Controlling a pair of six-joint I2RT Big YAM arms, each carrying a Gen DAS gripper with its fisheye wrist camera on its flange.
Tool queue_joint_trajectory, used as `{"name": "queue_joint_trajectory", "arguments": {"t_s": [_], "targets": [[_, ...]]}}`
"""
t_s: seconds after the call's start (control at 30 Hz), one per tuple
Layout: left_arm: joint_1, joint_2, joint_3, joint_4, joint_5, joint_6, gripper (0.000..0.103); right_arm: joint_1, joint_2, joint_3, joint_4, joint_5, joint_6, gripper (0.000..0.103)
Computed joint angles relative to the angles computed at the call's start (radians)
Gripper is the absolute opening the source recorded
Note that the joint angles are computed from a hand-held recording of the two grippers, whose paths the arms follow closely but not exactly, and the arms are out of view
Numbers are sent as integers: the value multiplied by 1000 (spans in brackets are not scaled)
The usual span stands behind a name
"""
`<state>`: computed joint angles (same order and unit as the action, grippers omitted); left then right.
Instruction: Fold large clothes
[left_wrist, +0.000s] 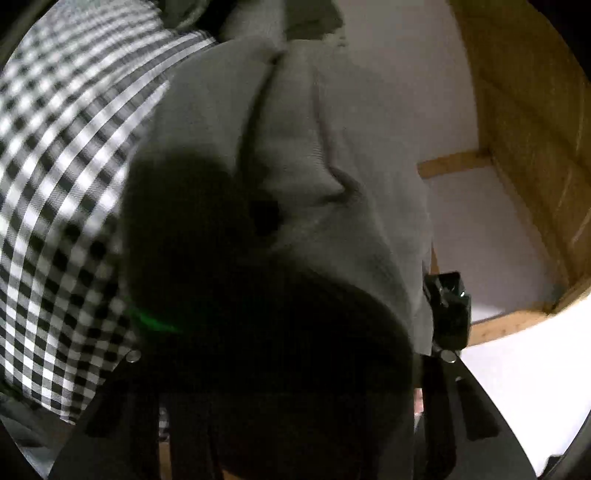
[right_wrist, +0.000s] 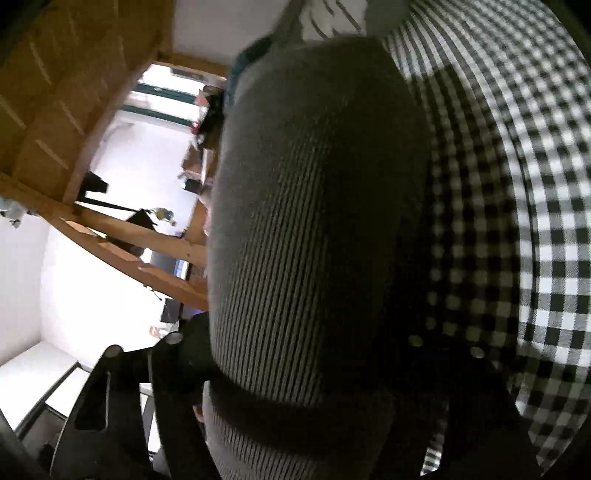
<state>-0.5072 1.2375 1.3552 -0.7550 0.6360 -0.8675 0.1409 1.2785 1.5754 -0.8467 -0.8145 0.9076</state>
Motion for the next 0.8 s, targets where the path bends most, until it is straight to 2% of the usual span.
{"name": "queue_joint_trajectory", "arguments": {"t_s": [0.07, 0.1, 0.2, 0.4, 0.43, 0.53, 0.67, 0.73, 0.8], "targets": [[-20, 5, 24, 13, -14, -8, 41, -29, -7, 6, 40, -11, 27, 59], [-32, 10, 43, 14, -26, -4, 38, -53, -9, 9, 44, -30, 22, 59], [-82, 46, 146, -10, -77, 36, 38, -108, 4, 57, 51, -78, 10, 58], [-178, 195, 382, -45, -112, 64, 38, -250, 34, 208, -89, -135, -128, 57], [-180, 226, 438, -68, -105, 81, 38, -280, 35, 229, -121, -144, -153, 57], [-252, 344, 606, -102, -121, 107, 38, -400, 59, 336, -274, -181, -276, 57], [-361, 528, 878, -167, -166, 146, 38, -627, 130, 490, -530, -298, -503, 57], [-418, 636, 1039, -220, -203, 161, 38, -724, 166, 541, -655, -345, -629, 57], [-476, 779, 1249, -306, -236, 172, 38, -822, 218, 585, -815, -388, -788, 57]]}}
